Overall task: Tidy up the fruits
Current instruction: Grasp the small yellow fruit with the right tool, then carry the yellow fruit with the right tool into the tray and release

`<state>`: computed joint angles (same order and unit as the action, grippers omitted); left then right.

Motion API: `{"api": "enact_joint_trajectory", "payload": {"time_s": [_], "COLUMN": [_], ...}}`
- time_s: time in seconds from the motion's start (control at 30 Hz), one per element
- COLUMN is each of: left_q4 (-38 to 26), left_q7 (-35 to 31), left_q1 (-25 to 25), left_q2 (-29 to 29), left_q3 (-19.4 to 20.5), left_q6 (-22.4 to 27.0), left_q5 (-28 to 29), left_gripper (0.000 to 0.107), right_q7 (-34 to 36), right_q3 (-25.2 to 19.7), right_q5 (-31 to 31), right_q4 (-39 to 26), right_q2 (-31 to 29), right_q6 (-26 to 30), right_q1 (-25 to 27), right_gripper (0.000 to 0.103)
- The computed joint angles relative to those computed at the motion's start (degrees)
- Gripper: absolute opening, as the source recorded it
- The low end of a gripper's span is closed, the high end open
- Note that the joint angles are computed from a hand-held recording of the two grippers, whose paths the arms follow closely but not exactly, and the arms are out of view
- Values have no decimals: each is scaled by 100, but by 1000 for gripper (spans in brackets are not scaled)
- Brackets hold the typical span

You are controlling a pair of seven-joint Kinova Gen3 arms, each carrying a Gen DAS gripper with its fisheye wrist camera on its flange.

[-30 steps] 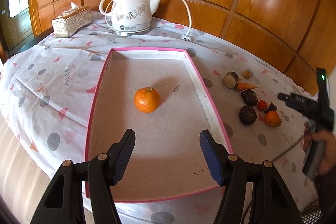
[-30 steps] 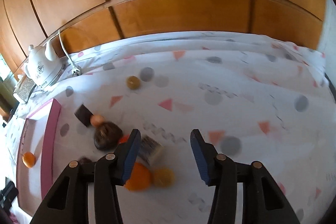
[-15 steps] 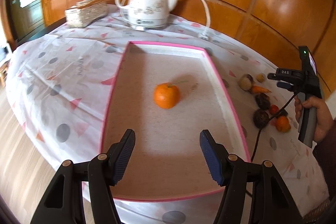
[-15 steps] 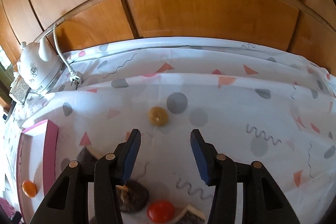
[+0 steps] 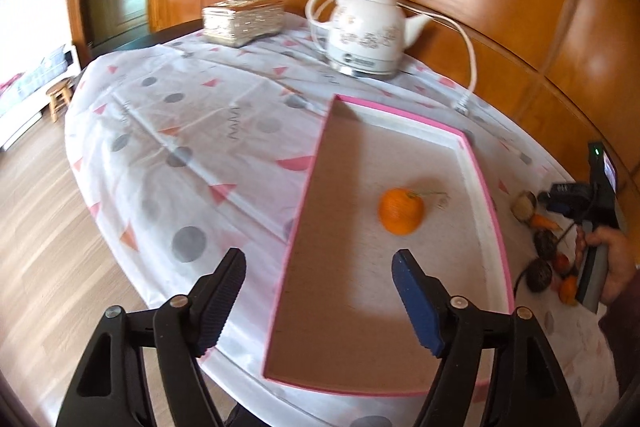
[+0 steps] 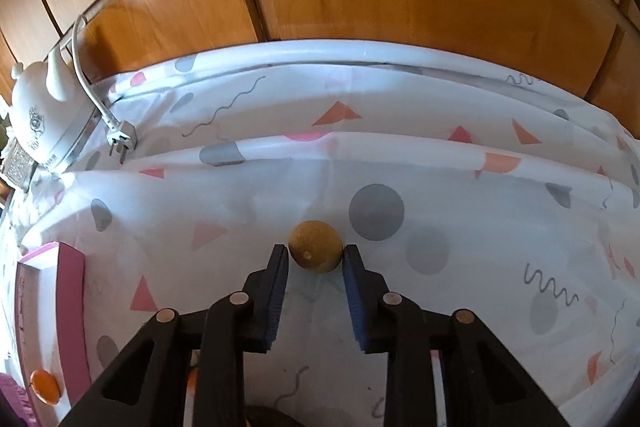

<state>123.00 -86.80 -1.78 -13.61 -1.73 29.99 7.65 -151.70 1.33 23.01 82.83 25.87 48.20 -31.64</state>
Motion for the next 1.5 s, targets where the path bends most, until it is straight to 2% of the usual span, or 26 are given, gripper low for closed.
{"api": "enact_joint_trajectory", "payload": {"time_s": [0.37, 0.53, 0.77, 0.93, 1.13, 1.3, 1.5], "left_q4": [-30, -19, -10, 9, 56, 82, 117], "left_q7": [139, -20, -217, -369, -498, -600, -731], "left_q1": [-124, -84, -87, -140, -221, -266, -320], "left_q2": [92, 50, -29, -65, -152, -201, -258], "left_q3": [-102, -214, -362, -502, -589, -678, -778], "left_q6": [156, 214, 335, 442, 497, 522, 565], "left_q5": [59, 241, 519, 744, 884, 1000, 1148], "left_gripper": [79, 80, 81, 81, 81, 82, 83], "right_q7": [-48, -206, -478, -235, 244, 662, 1096], "right_q3": [50, 18, -311, -652, -854, -894, -855], "right_q5": [258, 587, 970, 954, 709, 438, 188], "right_q4": [8, 264, 816, 932, 754, 484, 22], "right_q2": [-34, -372, -991, -1154, -1018, -831, -474], "right_q6": [11, -141, -680, -1016, -1200, -1140, -731], "right_q1": [-128, -320, -568, -734, -1002, -1251, -1541], "right_gripper": [27, 27, 27, 27, 27, 27, 27]}}
